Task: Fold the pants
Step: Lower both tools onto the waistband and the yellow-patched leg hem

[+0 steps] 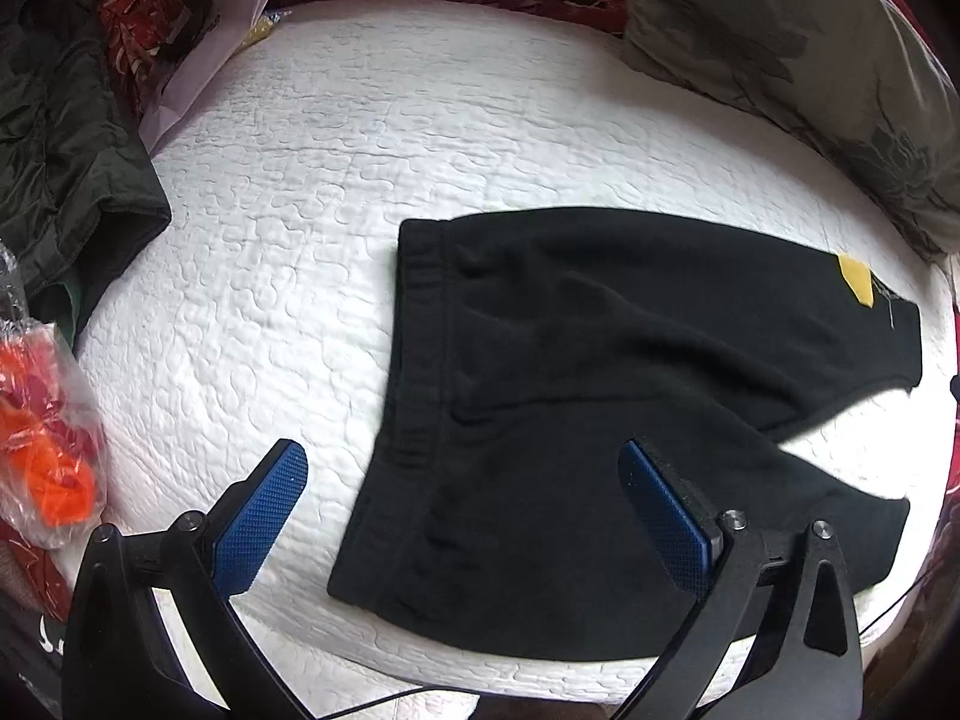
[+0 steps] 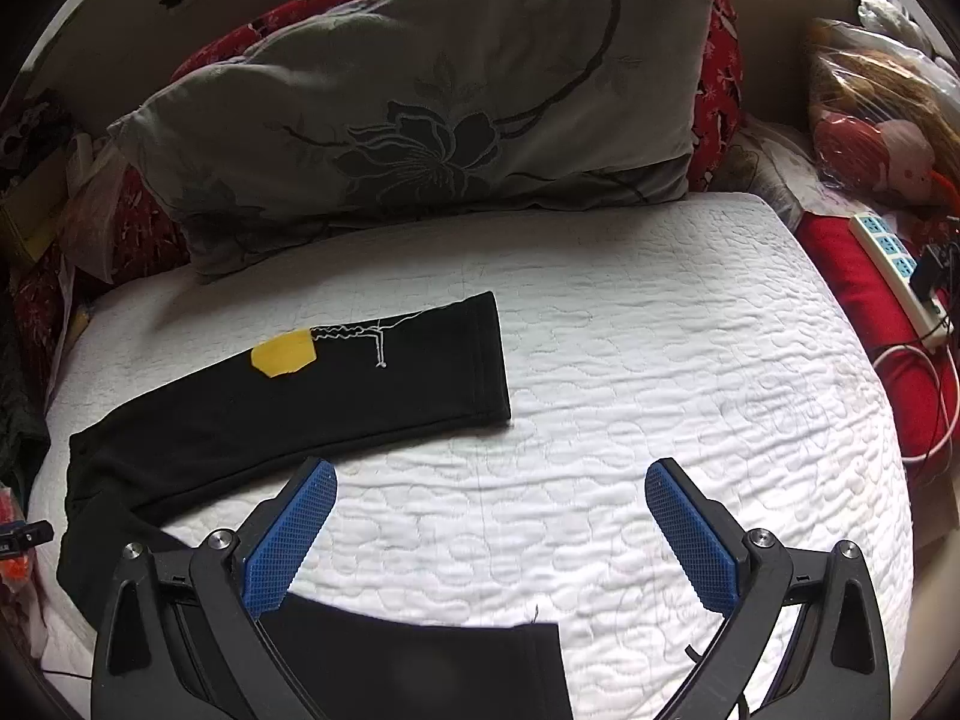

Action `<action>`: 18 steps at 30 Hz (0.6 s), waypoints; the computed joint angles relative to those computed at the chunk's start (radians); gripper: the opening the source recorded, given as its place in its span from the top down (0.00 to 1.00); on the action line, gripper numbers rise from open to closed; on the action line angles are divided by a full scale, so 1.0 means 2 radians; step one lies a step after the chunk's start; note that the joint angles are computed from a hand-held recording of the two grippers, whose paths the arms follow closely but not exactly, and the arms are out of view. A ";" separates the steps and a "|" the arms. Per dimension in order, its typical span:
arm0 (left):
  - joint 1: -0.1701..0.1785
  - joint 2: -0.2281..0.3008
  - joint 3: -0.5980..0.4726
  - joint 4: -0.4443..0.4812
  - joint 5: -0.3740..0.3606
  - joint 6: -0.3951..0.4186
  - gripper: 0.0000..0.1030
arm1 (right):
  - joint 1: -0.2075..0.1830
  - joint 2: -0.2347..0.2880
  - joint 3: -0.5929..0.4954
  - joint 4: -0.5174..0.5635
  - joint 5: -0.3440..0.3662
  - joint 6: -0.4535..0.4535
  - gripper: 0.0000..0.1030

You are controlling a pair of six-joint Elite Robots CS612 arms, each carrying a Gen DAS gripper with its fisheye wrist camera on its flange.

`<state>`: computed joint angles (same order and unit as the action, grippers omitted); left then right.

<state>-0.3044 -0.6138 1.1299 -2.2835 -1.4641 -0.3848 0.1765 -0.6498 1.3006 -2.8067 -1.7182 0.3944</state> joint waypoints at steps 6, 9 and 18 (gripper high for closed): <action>0.027 0.056 -0.104 0.083 -0.092 -0.016 0.00 | -0.019 0.060 -0.107 0.085 0.046 0.020 0.01; 0.032 0.079 -0.143 0.116 -0.107 -0.019 0.00 | -0.023 0.082 -0.147 0.122 0.061 0.014 0.03; 0.045 0.125 -0.214 0.155 -0.161 -0.024 0.00 | -0.027 0.119 -0.217 0.179 0.084 -0.010 0.05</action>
